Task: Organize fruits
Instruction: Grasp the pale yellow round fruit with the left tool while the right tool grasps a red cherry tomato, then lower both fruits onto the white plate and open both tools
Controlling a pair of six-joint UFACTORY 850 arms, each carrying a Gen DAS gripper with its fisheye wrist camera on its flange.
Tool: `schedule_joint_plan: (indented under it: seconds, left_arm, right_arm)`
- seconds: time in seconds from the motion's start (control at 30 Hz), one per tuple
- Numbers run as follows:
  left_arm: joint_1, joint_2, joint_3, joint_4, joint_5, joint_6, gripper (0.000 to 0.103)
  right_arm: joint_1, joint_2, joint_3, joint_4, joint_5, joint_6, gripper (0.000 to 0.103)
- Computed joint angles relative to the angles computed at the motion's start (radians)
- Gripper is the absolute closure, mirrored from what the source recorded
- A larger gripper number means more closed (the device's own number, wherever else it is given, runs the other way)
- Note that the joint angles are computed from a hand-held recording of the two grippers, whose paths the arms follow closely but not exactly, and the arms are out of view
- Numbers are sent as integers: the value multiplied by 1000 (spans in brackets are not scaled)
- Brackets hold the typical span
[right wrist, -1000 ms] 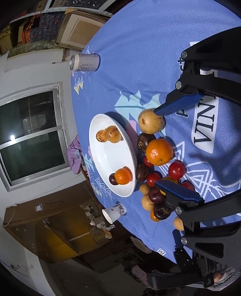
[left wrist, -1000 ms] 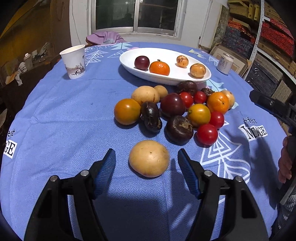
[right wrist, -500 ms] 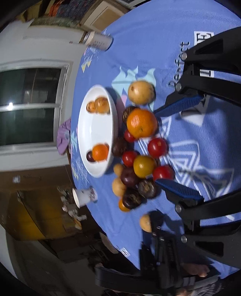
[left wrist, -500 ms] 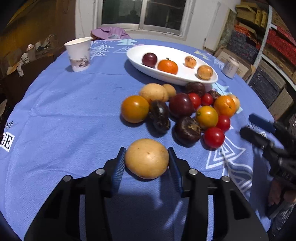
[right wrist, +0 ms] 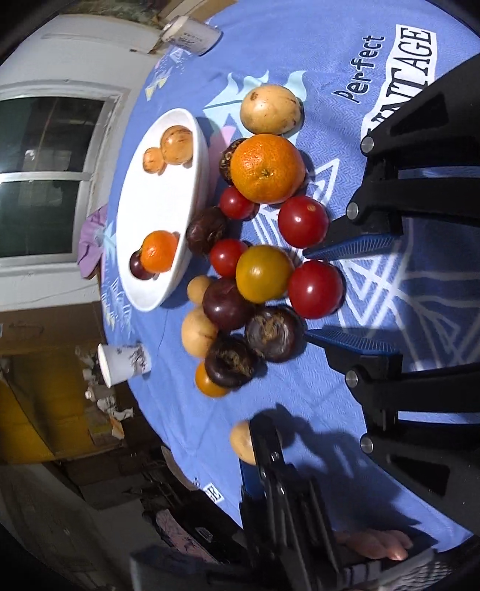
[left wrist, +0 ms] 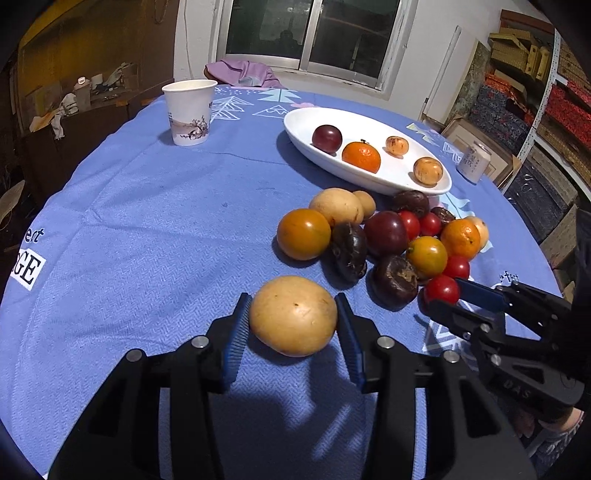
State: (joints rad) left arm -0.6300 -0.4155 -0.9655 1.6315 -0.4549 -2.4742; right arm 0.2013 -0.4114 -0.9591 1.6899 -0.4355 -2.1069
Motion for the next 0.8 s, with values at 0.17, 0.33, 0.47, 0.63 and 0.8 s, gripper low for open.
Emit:
schedule_joint_plan:
  seconds: [0.17, 0.33, 0.47, 0.63, 0.8]
  left_arm:
    - [5, -8, -7, -11, 16, 13, 58]
    - [43, 14, -24, -40, 70, 63, 58]
    - [73, 21, -136, -192, -3, 316, 58]
    - [115, -57, -350, -279, -36, 531, 58]
    - [179, -234, -615, -501, -10, 813, 58]
  right_arm:
    - [-13, -17, -18, -63, -17, 89, 70]
    - [-56, 34, -2, 3, -97, 25, 70]
    - [-94, 79, -78, 66, -131, 47, 70]
    - [-88, 22, -257, 67, -94, 138, 70]
    - [-37, -162, -468, -107, 5, 343, 70]
